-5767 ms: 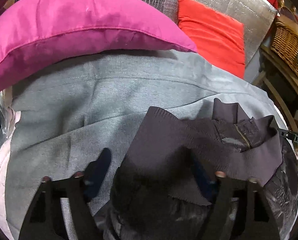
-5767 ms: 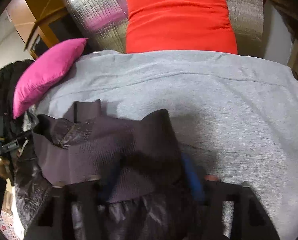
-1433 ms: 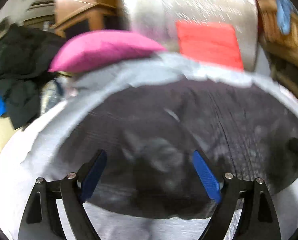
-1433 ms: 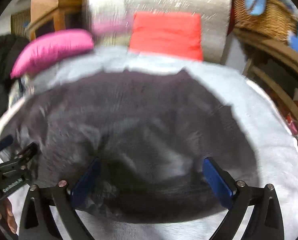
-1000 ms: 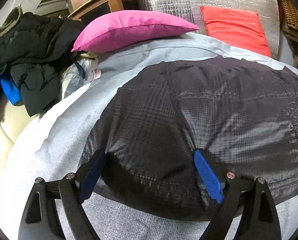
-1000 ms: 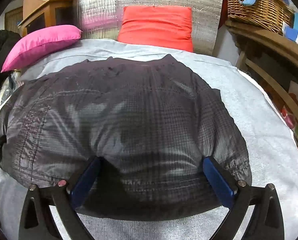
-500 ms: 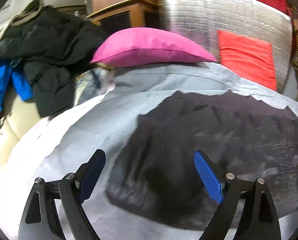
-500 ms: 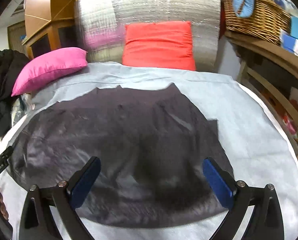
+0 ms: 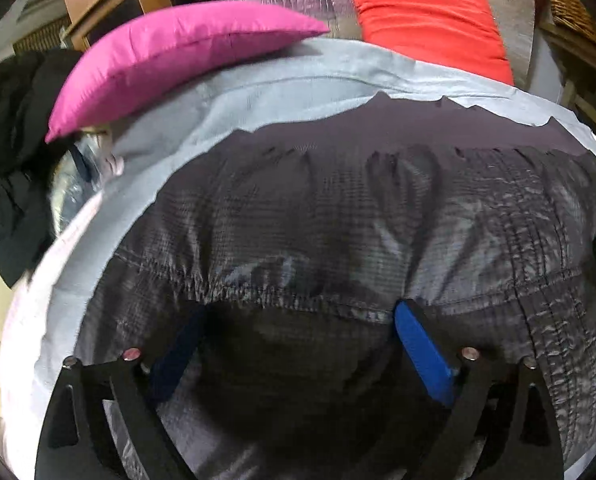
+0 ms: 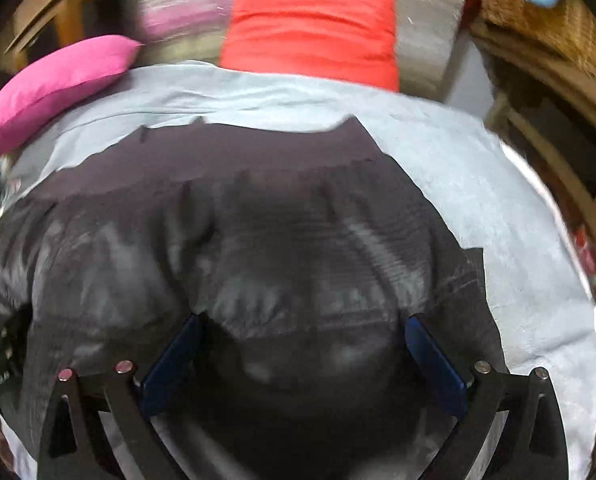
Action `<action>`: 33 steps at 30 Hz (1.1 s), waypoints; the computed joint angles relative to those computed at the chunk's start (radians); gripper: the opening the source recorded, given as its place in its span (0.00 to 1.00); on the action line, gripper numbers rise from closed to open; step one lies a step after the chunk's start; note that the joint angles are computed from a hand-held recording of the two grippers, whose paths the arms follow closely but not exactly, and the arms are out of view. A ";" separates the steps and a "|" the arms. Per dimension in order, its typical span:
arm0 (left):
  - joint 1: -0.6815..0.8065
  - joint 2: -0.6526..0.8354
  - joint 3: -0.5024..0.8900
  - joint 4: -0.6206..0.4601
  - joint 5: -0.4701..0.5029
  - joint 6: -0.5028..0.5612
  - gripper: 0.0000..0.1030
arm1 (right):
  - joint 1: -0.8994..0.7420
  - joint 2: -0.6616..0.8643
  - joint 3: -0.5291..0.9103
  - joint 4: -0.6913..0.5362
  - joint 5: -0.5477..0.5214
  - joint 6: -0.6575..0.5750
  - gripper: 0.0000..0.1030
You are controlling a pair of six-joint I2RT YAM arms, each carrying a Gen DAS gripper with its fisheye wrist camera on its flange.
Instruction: Fold large clothes
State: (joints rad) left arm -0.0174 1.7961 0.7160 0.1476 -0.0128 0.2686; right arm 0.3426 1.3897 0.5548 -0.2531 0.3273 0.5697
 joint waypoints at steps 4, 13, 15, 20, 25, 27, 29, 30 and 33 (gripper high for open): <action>0.019 0.014 0.036 -0.054 0.036 -0.013 0.98 | -0.033 0.012 0.002 0.016 -0.033 -0.009 1.00; 0.028 -0.144 -0.013 0.031 0.067 0.004 0.97 | 0.055 -0.110 0.105 -0.079 0.007 -0.051 0.99; 0.003 -0.055 0.056 0.010 0.005 0.007 0.97 | 0.049 -0.018 0.166 -0.070 -0.020 -0.098 0.99; 0.034 0.155 0.269 -0.154 -0.027 -0.058 0.97 | -0.057 0.208 0.289 -0.055 -0.114 -0.164 0.99; 0.088 0.255 0.363 -0.208 0.035 -0.101 0.98 | -0.230 0.303 0.324 -0.046 -0.181 -0.164 0.99; 0.092 0.253 0.343 -0.178 0.040 -0.099 0.99 | -0.250 0.312 0.323 -0.033 -0.192 -0.181 0.99; 0.101 0.252 0.343 -0.178 0.056 -0.109 0.99 | -0.253 0.313 0.327 -0.035 -0.190 -0.191 0.99; 0.107 0.241 0.335 -0.177 0.065 -0.105 0.99 | -0.256 0.302 0.326 -0.041 -0.190 -0.187 0.99; 0.157 0.153 0.257 -0.117 0.103 -0.077 0.98 | -0.254 0.139 0.207 0.003 -0.167 -0.153 0.99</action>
State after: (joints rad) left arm 0.1401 1.9487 0.9727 0.0305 0.0901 0.1911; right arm 0.0889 1.5288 0.7623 -0.2504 0.1605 0.4171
